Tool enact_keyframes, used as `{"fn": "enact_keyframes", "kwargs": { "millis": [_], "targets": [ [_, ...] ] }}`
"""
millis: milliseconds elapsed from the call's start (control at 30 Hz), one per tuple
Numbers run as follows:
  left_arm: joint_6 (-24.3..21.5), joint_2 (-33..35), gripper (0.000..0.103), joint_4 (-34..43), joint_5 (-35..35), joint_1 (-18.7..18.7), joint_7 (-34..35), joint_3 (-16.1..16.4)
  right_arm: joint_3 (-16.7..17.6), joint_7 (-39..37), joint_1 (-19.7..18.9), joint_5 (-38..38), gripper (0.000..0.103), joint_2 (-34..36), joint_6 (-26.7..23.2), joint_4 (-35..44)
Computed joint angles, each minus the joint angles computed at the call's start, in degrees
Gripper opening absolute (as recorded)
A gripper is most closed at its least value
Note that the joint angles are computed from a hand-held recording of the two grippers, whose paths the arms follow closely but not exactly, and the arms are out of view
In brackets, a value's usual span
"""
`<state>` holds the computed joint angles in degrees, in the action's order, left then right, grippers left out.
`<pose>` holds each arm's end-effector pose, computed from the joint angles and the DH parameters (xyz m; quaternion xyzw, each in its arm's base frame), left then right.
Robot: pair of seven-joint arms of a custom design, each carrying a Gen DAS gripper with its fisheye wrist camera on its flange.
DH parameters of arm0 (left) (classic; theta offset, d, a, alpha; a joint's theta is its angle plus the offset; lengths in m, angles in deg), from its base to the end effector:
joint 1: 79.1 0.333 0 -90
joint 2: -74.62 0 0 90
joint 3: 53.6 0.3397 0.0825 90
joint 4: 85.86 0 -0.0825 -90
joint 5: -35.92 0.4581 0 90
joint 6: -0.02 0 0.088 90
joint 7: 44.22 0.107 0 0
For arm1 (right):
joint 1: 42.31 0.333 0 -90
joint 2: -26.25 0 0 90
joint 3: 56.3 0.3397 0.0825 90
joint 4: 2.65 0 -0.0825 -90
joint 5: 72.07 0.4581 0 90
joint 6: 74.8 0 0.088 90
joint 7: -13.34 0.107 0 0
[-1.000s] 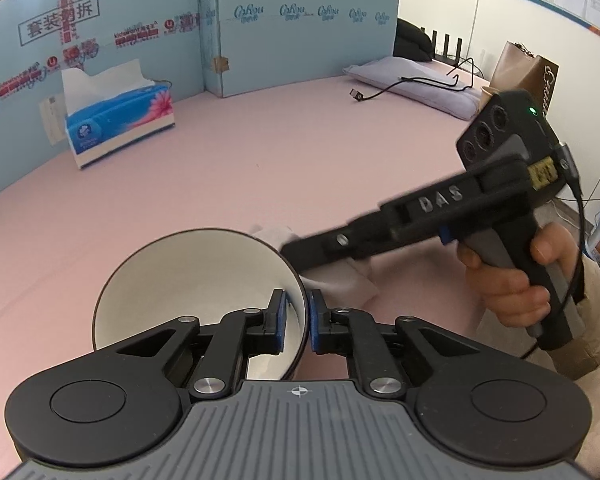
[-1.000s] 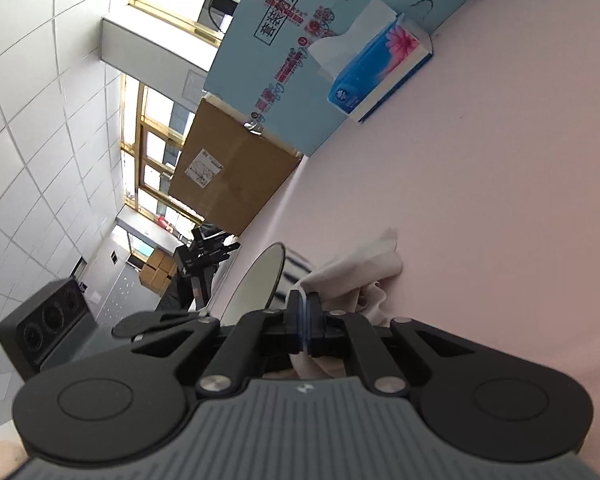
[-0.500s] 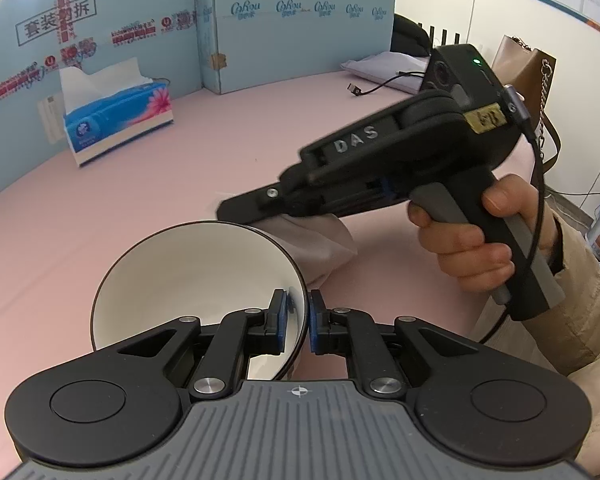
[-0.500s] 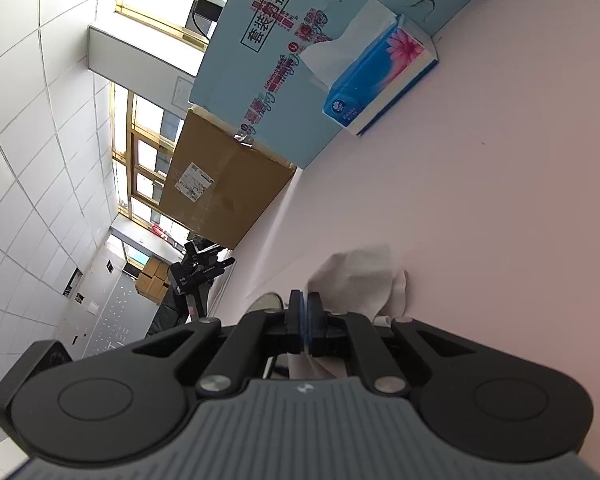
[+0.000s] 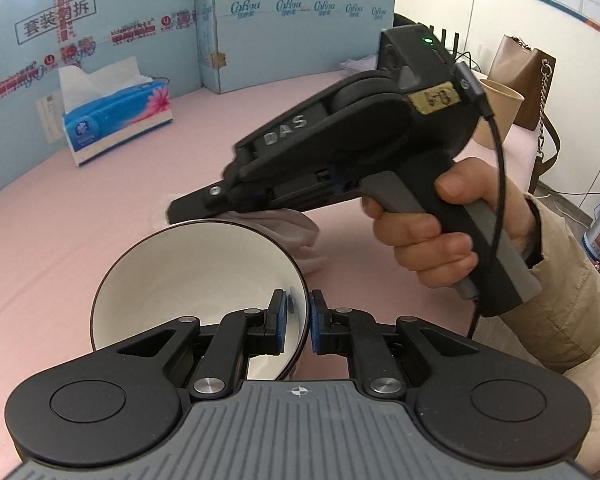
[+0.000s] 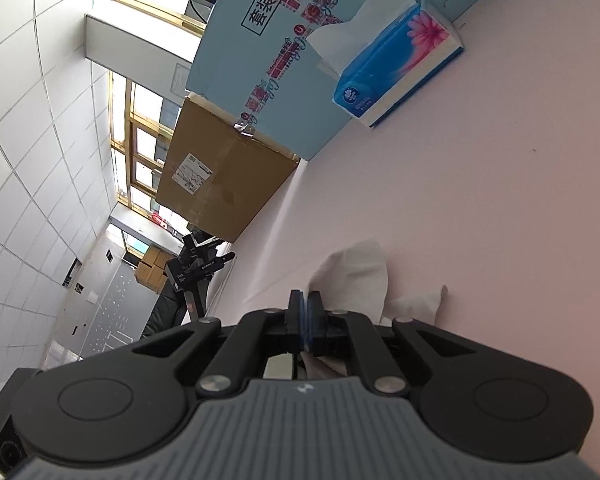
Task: Clean bowl
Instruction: 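Wipe the bowl's wall again with the right gripper's cloth while the left holds it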
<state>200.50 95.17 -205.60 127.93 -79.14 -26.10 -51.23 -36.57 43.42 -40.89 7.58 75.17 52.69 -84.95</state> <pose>0.5979 -0.0962 0.2647 -0.4955 0.7881 -0.3159 0.1831 0.7682 0.2709 0.1981 -0.6382 0.4835 0.2864 0.5262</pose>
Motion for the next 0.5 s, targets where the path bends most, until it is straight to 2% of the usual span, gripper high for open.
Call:
{"fn": "enact_keyframes", "kwargs": {
  "millis": [233,500],
  "targets": [
    [-0.6,-0.1,0.019,0.1,0.4,-0.4,-0.6,0.2,-0.6,-2.7,-2.3,2.1,0.005,-3.5,-1.2,-5.9],
    [-1.3,-0.4,0.025,-0.4,-1.2,0.2,0.6,-0.4,-2.3,-5.2,-2.5,3.5,0.004,-6.5,-3.0,-10.7]
  ]
}}
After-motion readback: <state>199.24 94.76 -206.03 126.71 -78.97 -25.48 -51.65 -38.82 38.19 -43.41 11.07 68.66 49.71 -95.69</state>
